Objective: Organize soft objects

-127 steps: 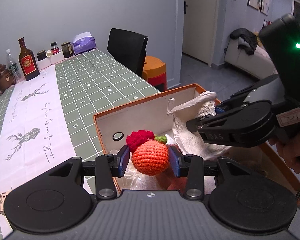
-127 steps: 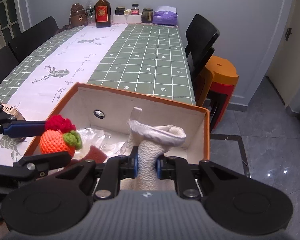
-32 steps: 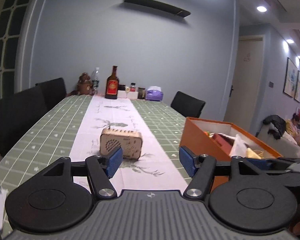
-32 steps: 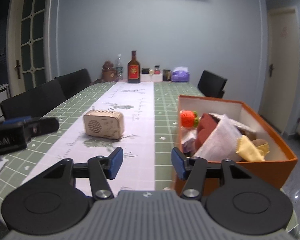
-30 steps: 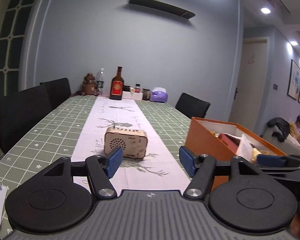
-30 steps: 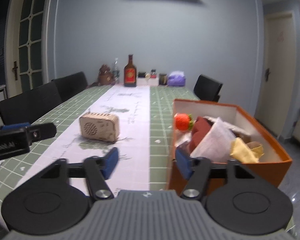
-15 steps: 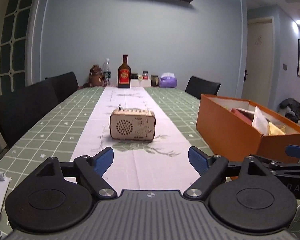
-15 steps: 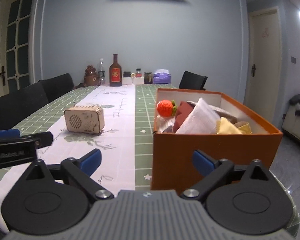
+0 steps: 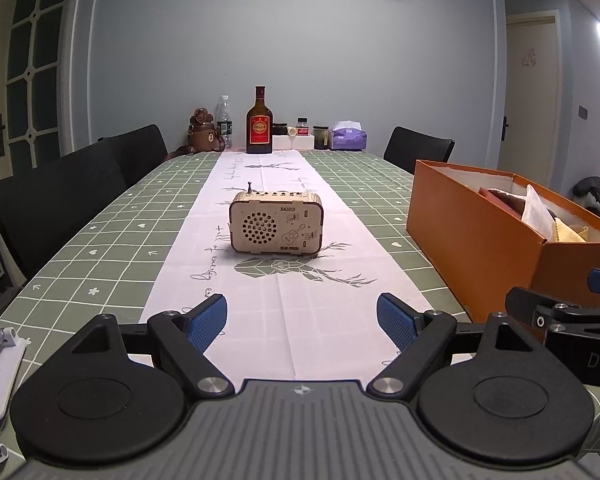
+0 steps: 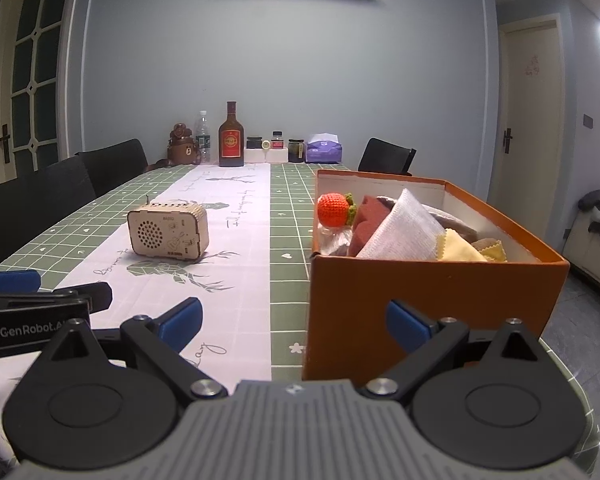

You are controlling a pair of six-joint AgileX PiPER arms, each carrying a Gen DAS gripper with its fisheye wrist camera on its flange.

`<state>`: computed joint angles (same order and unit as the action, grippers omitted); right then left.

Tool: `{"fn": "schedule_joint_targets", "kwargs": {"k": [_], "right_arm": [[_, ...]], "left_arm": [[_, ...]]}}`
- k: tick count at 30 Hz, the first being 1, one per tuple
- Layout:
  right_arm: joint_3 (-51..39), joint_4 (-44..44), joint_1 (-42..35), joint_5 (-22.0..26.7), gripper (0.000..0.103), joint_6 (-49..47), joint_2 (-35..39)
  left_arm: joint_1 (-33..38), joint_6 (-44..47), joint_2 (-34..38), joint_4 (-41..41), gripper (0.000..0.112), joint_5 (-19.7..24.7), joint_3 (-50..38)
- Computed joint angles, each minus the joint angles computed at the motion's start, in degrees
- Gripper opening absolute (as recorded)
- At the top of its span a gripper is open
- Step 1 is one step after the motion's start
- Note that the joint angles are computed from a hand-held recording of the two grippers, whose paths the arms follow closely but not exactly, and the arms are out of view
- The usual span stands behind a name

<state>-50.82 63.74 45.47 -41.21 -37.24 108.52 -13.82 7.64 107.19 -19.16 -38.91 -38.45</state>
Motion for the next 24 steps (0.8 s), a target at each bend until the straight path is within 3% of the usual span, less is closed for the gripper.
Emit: {"fn": "schedule_joint_targets", "kwargs": {"k": [24], "right_arm": [[0.4,0.8,0.9,-1.2,0.097,0.4,-0.2]], "left_arm": [[-0.8,2.6,-0.4,-2.8,0.099,0.3,0.1]]}}
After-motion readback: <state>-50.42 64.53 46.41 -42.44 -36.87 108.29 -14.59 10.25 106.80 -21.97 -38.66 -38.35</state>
